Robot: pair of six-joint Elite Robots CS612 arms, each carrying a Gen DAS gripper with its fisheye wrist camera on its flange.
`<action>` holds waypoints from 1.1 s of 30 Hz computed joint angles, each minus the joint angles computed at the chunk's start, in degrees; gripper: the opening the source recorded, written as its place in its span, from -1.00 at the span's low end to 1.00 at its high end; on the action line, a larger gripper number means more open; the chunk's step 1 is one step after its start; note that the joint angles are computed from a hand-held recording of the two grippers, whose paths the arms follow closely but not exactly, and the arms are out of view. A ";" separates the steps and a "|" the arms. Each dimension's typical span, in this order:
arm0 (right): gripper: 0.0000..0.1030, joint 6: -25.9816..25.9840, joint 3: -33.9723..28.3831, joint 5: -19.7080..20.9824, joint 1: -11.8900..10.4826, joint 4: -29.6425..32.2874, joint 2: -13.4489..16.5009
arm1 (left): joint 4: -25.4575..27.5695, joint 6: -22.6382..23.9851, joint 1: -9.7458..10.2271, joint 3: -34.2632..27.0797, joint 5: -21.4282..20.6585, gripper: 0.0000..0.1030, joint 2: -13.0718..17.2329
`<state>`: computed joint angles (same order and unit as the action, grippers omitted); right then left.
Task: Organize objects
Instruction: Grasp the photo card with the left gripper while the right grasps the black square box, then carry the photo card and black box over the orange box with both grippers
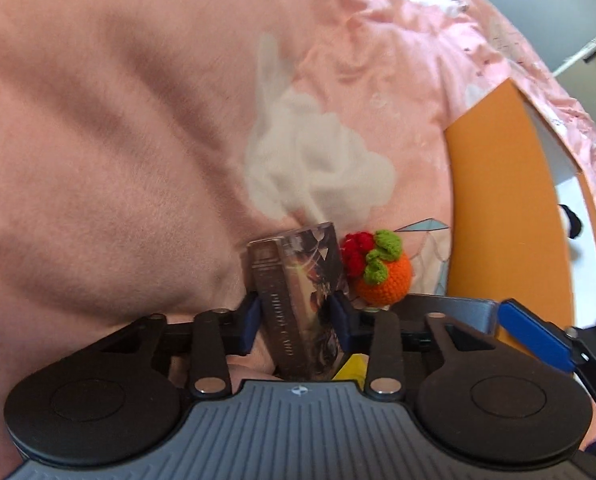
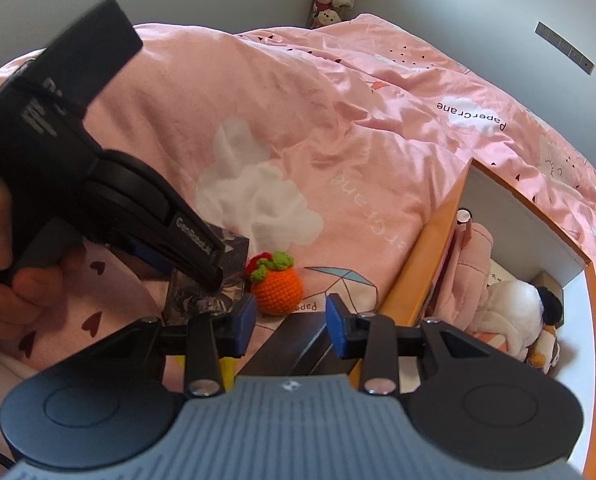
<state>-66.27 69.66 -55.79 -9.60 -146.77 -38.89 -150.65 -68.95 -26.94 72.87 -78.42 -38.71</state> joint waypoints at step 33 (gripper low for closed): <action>0.51 -44.44 -8.32 -14.31 2.20 19.61 0.24 | -8.91 12.72 -1.37 1.74 1.37 -0.50 -1.73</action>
<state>-110.71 61.34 -70.10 -7.40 -127.16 -38.66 -159.57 -56.22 -28.32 74.61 -77.05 -40.43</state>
